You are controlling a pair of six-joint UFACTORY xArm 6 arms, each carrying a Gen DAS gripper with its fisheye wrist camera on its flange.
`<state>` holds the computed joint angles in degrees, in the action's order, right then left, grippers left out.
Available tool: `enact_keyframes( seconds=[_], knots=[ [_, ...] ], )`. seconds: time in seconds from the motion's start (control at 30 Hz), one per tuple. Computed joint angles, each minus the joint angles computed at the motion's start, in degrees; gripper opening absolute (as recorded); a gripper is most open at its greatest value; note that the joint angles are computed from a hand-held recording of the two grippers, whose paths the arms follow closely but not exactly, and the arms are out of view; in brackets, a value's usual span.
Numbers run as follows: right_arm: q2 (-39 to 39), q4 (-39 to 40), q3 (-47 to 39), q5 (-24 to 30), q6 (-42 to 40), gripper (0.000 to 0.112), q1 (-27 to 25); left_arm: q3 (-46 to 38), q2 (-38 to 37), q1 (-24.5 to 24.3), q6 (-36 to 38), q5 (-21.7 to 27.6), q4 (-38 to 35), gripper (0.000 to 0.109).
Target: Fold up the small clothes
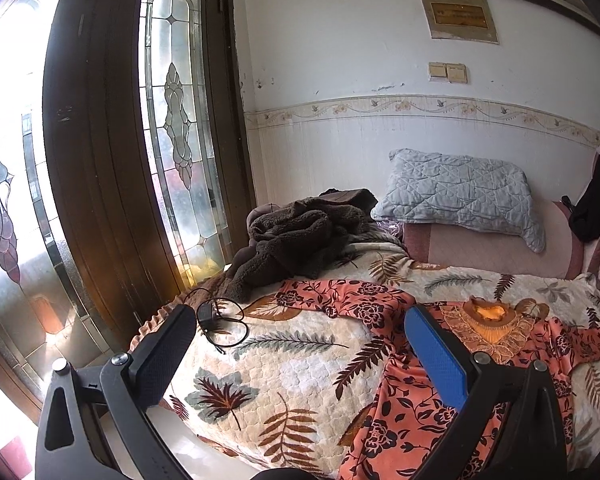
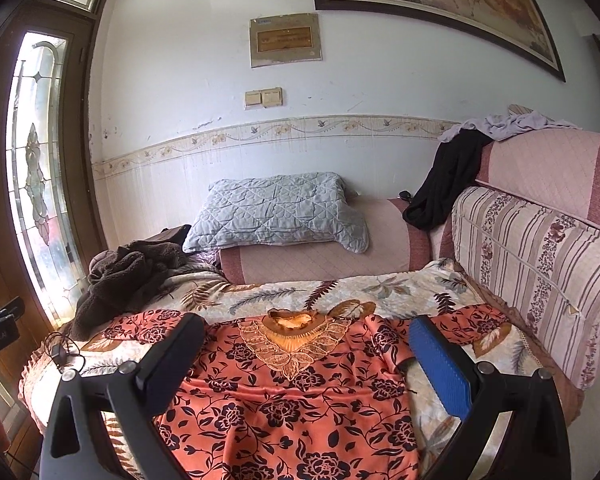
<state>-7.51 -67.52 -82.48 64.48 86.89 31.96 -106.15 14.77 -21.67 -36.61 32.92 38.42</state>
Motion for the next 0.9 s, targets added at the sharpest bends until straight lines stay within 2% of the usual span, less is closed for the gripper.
enact_keyframes(
  seconds=[0.27, 0.9],
  knots=[
    [-0.2, 0.9, 0.8, -1.6, 1.3, 0.103, -1.2, -2.4, 1.9, -0.6, 0.9, 1.0, -0.9, 0.103],
    [-1.0, -0.3, 1.9, -0.9, 2.4, 0.103, -1.7, -4.9, 3.4, -2.0, 2.3, 1.3, -1.7, 0.103]
  ],
)
